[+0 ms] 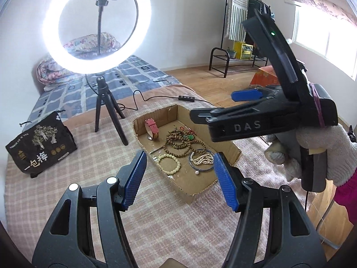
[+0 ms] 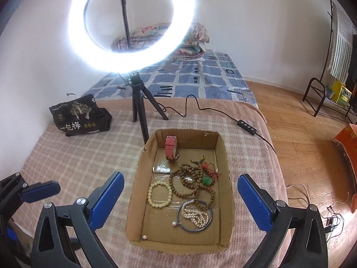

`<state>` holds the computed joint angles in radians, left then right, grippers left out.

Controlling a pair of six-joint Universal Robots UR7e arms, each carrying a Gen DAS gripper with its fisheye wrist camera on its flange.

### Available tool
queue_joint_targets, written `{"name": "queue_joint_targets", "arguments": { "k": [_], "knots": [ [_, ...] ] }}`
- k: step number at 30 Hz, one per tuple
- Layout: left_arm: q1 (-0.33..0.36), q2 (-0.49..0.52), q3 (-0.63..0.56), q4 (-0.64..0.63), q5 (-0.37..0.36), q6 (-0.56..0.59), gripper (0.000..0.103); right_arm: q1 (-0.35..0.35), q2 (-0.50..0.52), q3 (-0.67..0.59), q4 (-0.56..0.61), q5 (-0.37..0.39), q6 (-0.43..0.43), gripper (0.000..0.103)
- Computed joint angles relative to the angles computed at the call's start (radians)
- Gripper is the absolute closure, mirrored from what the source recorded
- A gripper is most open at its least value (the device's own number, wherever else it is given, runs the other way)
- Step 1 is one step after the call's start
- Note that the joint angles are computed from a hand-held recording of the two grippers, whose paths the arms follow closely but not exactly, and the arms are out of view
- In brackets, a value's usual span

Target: Organize jewelry

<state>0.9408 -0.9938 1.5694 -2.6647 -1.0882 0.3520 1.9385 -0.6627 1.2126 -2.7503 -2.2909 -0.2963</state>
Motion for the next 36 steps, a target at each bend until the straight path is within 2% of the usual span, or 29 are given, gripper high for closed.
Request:
{"name": "queue_joint_targets", "arguments": {
  "k": [10, 14, 18, 23, 31, 36],
  "knots": [
    [-0.043, -0.131, 0.123, -0.018, 0.05, -0.021, 0.039, 0.057, -0.087, 0.165, -0.108, -0.033, 0.061, 0.0],
    [-0.064, -0.187, 0.183, -0.072, 0.081, -0.01, 0.023, 0.082, -0.115, 0.223, -0.15, -0.051, 0.077, 0.0],
    [-0.072, -0.225, 0.213, -0.09, 0.107, -0.009, 0.022, 0.107, -0.136, 0.277, -0.196, -0.082, 0.082, 0.0],
    [-0.077, -0.252, 0.249, -0.146, 0.15, 0.001, 0.012, 0.125, -0.159, 0.332, -0.227, -0.1, 0.108, 0.0],
    [-0.077, -0.287, 0.27, -0.179, 0.185, 0.011, 0.011, 0.141, -0.18, 0.387, -0.272, -0.12, 0.122, 0.0],
    [-0.078, -0.298, 0.274, -0.17, 0.181, 0.0, 0.011, 0.149, -0.183, 0.404, -0.299, -0.128, 0.114, 0.0]
  ]
}}
